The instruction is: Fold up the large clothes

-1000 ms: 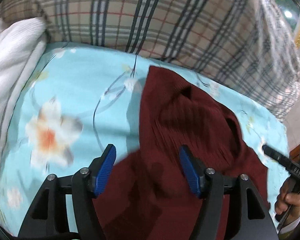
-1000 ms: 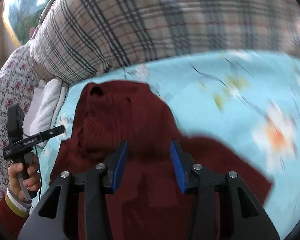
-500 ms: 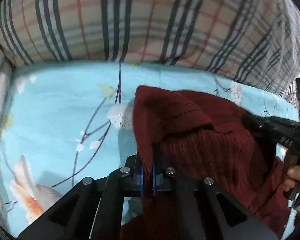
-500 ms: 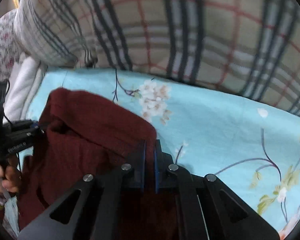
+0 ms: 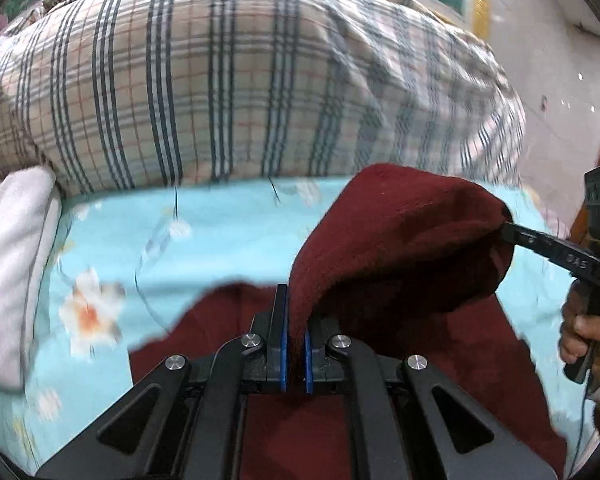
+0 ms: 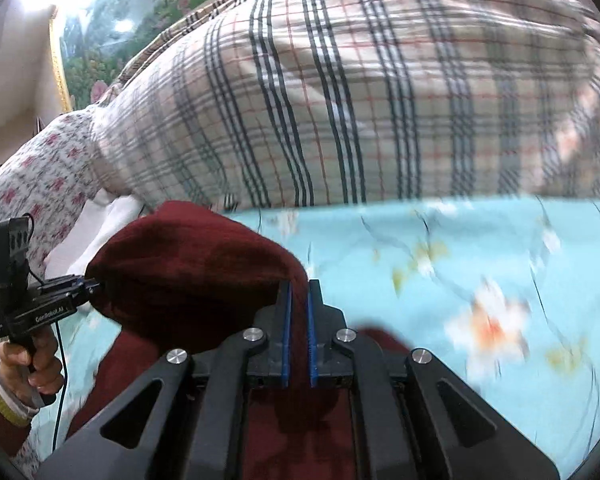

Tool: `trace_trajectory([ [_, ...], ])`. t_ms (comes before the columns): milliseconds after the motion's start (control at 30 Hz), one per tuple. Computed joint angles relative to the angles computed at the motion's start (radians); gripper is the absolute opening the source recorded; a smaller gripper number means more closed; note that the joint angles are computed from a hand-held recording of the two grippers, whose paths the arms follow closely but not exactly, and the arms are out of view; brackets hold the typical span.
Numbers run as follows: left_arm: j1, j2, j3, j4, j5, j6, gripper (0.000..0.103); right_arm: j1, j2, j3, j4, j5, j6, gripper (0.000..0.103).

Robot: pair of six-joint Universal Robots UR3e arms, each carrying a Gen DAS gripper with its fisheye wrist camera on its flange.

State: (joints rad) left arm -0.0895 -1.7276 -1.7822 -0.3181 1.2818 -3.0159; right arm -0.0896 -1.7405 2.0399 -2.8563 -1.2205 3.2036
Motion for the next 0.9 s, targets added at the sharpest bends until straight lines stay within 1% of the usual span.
trace_trajectory([
  [33, -0.010, 0.014, -0.056, 0.031, 0.010, 0.001, 0.004, -0.013, -0.051, 0.070, -0.010, 0.006, -0.004, 0.007],
  [67, -0.017, 0.039, -0.130, 0.055, 0.013, 0.002, 0.004, -0.003, -0.102, 0.149, -0.024, -0.016, 0.015, 0.007],
  [100, -0.024, 0.047, -0.161, 0.075, 0.015, -0.003, 0.005, -0.002, -0.112, 0.187, -0.031, -0.008, 0.016, 0.007],
  [200, -0.028, 0.118, -0.347, 0.158, 0.026, -0.023, 0.005, 0.039, -0.147, 0.291, -0.055, -0.045, 0.049, 0.007],
  [233, -0.027, 0.135, -0.379, 0.168, 0.028, -0.031, 0.005, 0.051, -0.154, 0.309, -0.054, -0.052, 0.054, 0.007],
  [333, 0.007, 0.194, -0.512, 0.229, -0.003, -0.042, 0.005, 0.109, -0.180, 0.356, -0.053, -0.104, 0.055, 0.007],
  [433, 0.038, 0.237, -0.594, 0.259, -0.028, -0.018, 0.006, 0.150, -0.189, 0.351, -0.036, -0.155, 0.046, 0.006],
  [500, 0.046, 0.262, -0.628, 0.250, -0.032, 0.010, 0.009, 0.161, -0.213, 0.362, -0.013, -0.177, 0.028, 0.006],
  [567, 0.068, 0.303, -0.660, 0.213, -0.045, 0.036, 0.014, 0.170, -0.228, 0.341, 0.070, -0.191, 0.004, 0.006],
  [600, 0.081, 0.326, -0.662, 0.182, -0.056, 0.048, 0.018, 0.164, -0.250, 0.331, 0.136, -0.189, -0.008, 0.006],
  [667, 0.145, 0.428, -0.705, 0.069, -0.104, 0.093, 0.035, 0.134, -0.310, 0.325, 0.248, -0.164, -0.018, 0.006],
  [700, 0.184, 0.481, -0.720, 0.010, -0.132, 0.115, 0.047, 0.087, -0.369, 0.334, 0.322, -0.113, -0.030, 0.006],
  [733, 0.235, 0.549, -0.741, -0.058, -0.175, 0.134, 0.050, 0.019, -0.436, 0.339, 0.414, -0.037, -0.044, 0.009],
  [767, 0.306, 0.629, -0.756, -0.161, -0.243, 0.163, 0.053, -0.060, -0.504, 0.346, 0.506, 0.053, -0.059, 0.013],
  [800, 0.368, 0.683, -0.753, -0.265, -0.306, 0.191, 0.053, -0.121, -0.556, 0.359, 0.563, 0.123, -0.071, 0.015],
  [833, 0.441, 0.741, -0.744, -0.400, -0.375, 0.234, 0.054, -0.196, -0.609, 0.372, 0.628, 0.209, -0.082, 0.015],
  [867, 0.498, 0.758, -0.720, -0.512, -0.443, 0.263, 0.054, -0.271, -0.640, 0.381, 0.689, 0.306, -0.088, 0.015],
  [900, 0.539, 0.744, -0.690, -0.600, -0.504, 0.286, 0.054, -0.306, -0.633, 0.386, 0.703, 0.355, -0.079, 0.015],
])
